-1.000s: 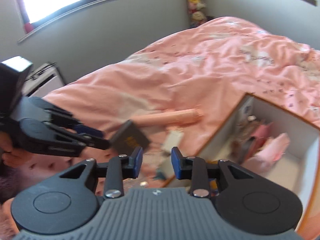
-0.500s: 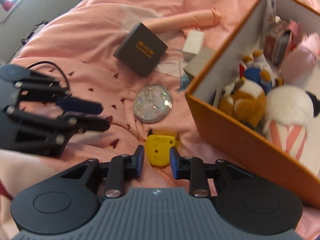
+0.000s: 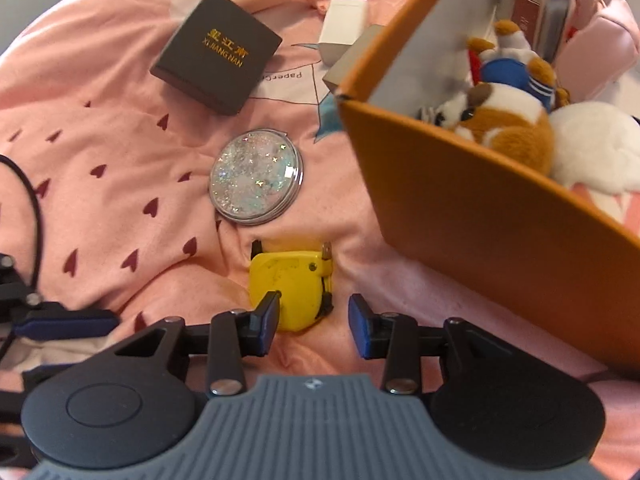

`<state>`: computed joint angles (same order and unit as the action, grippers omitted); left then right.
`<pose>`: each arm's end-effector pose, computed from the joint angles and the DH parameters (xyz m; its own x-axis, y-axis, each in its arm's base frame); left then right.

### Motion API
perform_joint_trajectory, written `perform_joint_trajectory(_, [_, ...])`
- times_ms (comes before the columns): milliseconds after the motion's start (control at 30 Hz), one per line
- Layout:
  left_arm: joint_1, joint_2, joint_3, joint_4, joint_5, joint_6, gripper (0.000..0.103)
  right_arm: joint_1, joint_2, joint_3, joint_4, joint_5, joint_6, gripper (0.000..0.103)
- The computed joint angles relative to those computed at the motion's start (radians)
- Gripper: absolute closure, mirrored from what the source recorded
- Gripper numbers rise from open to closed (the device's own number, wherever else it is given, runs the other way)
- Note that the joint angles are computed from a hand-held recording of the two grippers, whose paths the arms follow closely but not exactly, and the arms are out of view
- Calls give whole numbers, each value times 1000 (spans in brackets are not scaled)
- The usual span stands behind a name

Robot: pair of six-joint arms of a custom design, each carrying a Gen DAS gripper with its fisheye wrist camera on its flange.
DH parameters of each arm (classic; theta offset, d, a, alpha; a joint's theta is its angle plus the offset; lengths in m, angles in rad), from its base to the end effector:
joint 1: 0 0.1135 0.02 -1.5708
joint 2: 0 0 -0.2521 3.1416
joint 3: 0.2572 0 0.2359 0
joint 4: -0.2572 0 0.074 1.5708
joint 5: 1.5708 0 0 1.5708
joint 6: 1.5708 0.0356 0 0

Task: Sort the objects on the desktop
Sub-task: 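Move both tools back over the remaining items beside the box, then grasp the yellow tape measure with right tool while left tool grasps the glitter mirror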

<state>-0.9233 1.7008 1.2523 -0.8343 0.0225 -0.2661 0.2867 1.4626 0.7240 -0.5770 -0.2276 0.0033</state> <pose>0.1896 -0.2521 0.2135 -0.7687 0.5806 -0.2684 0.6210 0.7780 -0.0955 0.2177 0.0725 0.1497 -0.9292 -0.2706 -0.2517 -0.3271 0.9192 0.2192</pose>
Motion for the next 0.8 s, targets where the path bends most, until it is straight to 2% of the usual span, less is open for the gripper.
perform_joint_trajectory(100, [-4,-3,-3,6,-12,-7,81,-5,38,1,25,-10,6,61])
perform_joint_trajectory(167, [-6,-3,-3,9,-17,-13,81,-14,65,4,37,-33,-3,54])
perform_joint_trajectory(433, [-7,-2,-3,9,-30,-23,81,-38,158,21,88,-89,-26,44])
perform_joint_trajectory(633, [-1,-19,-21,29,-27,-30,81,-65,113,11,70,-114,-48,62])
perform_joint_trajectory(800, [11,-37,-19,42,-26,-22,81,-122,48,3,31,-183,-93,76])
